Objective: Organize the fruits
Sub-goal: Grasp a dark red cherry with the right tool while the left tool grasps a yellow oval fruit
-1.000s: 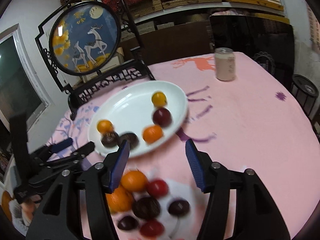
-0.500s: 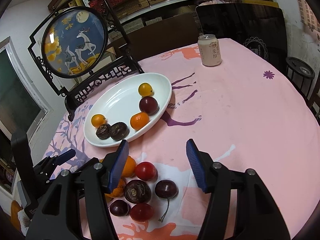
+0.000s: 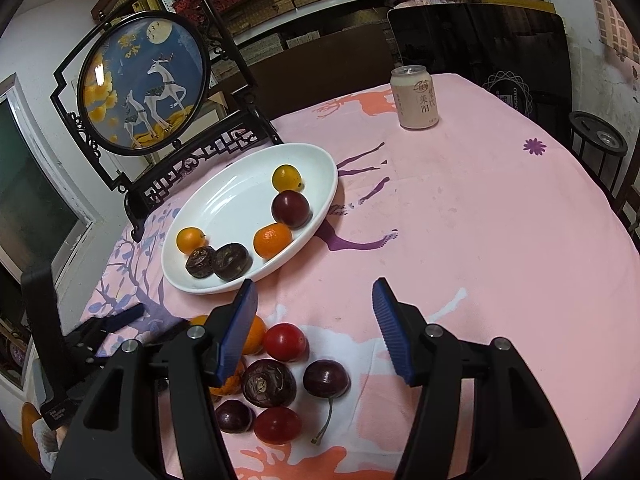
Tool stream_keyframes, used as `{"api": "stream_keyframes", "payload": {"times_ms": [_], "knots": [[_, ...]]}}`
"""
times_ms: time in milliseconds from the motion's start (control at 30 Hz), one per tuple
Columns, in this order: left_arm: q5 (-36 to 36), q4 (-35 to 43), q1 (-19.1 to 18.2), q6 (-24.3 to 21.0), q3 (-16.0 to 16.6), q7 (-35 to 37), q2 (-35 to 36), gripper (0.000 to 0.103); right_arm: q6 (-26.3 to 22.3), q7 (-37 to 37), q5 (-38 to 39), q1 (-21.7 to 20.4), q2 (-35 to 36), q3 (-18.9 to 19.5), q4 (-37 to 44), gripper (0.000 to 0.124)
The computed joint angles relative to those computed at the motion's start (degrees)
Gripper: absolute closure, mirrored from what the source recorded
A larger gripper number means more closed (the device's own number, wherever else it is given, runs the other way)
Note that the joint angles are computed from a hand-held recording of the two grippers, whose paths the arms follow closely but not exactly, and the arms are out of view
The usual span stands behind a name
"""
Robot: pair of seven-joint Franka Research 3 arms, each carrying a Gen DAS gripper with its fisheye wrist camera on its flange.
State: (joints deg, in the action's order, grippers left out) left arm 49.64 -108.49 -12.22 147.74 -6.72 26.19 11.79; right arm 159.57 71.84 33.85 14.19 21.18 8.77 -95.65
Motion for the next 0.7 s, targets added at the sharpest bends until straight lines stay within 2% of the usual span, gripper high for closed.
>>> {"api": "stream_keyframes", "payload": {"times_ms": [33,67,100,167,233,400,533,633,700], "knots": [[1.62,0.08,-0.65,-3.46,0.56,-1.9,-0.45,0.013,-0.04,0.12,0.04,-0.03,0.03,-0.05,0.04,0.064],[1.11,-0.49,-0.27,-3.96,0.59,-2.64,-0.93,0.013,-0.15,0.19,0.33,-0.19,0.06,0.01,0.11,0.064],[-0.69,-1.87,0.72,-2.46,0.49,-2.75,-1.84,0.013,-0.29,0.01,0.91,-0.48,0.03,0.22,0.15,0.064],[-4.93,-5.62,2.99,3.58,0.23,-2.2,-4.08,0.013,-0.48,-0.62,2.02,-0.91,-0.11,0.64,0.17,0.064],[-4.78,-7.79,3.68,6.81,0.15,-2.77,-5.47,0.013,-0.49,-1.62,2.96,-1.17,-0.34,0.99,-0.01,0.064],[0.73,-6.4,2.12,4.02,-1.02,-1.4,-3.94,0.013,-1.14,-1.23,2.69,-0.63,-0.26,0.32,0.11,0.064],[4.84,-4.31,-0.01,-1.06,-1.2,-1.25,-2.29,0.013,-1.49,-0.57,2.12,-0.4,-0.14,0.01,0.32,0.064],[2.89,-4.56,0.66,0.64,-0.96,-0.93,-2.22,0.015,-1.82,-0.71,2.07,-0.46,-0.07,0.11,0.49,0.064],[1.5,-5.18,1.24,2.71,-0.77,-0.8,-2.44,0.02,-2.2,-0.44,1.63,-0.3,0.03,-0.08,0.62,0.064]]}}
